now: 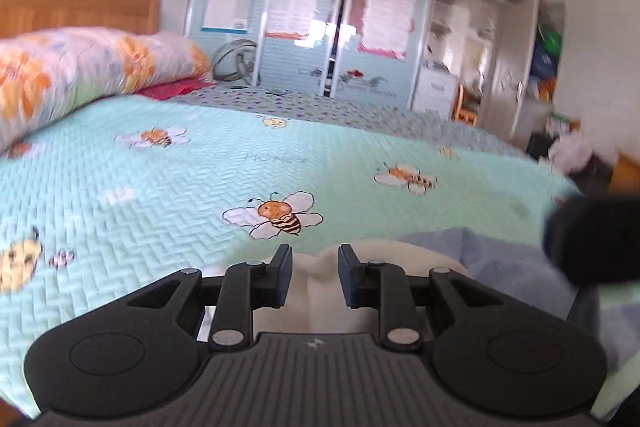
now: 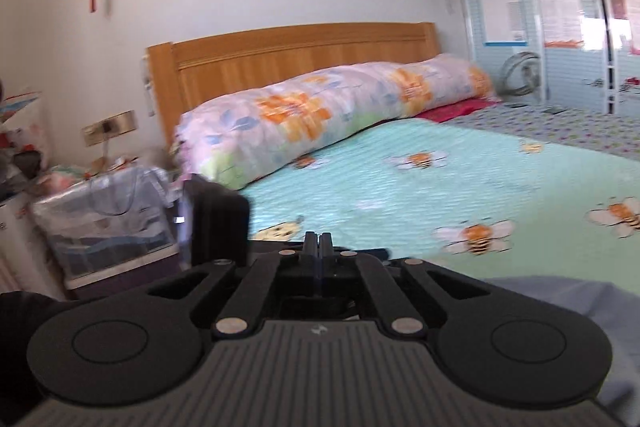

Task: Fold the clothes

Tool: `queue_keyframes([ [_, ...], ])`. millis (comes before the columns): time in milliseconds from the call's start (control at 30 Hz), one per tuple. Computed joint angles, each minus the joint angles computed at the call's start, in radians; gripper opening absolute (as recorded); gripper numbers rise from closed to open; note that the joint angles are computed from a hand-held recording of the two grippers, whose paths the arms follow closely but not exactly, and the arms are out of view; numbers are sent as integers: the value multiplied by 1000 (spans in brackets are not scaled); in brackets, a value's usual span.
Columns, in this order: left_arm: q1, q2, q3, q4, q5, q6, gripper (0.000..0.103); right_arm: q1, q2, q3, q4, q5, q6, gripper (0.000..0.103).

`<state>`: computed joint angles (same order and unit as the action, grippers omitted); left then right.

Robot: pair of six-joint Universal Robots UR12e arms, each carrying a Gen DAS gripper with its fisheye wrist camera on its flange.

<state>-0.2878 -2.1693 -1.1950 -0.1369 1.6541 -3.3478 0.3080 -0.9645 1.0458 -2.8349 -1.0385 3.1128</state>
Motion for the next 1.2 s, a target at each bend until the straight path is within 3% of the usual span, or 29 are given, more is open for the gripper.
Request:
queue_keyframes([
  [100,15,8,4,-9,10,-39,32,10,-8,24,-59,-49,58,2],
  [167,43,31,-10,-50,-82,-73,32,-1,-18,46,-93,-101,154,9],
  [233,64,51,-36,-55,-193,-100,32,-28,-23,54,-55,-108,258,45],
  [333,69,83,-83,-69,-344,-50,35,-74,-7,51,46,-88,419,49],
  [400,59,94,-100,-95,-402,7,36,-84,13,36,94,-94,450,49],
  [500,39,83,-79,-199,-395,116,39,-83,51,-3,176,-21,481,49],
  [567,27,69,-51,-289,-350,158,40,-68,53,0,174,10,471,34],
  [667,34,45,-26,-347,-348,136,41,-48,40,5,130,129,360,30],
  [767,44,40,-31,-339,-372,106,43,-32,31,-5,154,164,288,30],
  [867,50,47,-45,-329,-388,93,44,-34,19,22,76,71,352,32],
  [933,50,50,-50,-325,-394,91,44,-46,13,43,24,6,430,40],
  [1033,52,48,-51,-322,-398,91,45,-68,31,23,85,-5,495,43],
  [1100,52,50,-56,-317,-399,88,45,-77,57,-4,150,46,530,45],
  [1200,54,52,-58,-330,-393,85,45,-79,95,-45,256,153,503,45],
])
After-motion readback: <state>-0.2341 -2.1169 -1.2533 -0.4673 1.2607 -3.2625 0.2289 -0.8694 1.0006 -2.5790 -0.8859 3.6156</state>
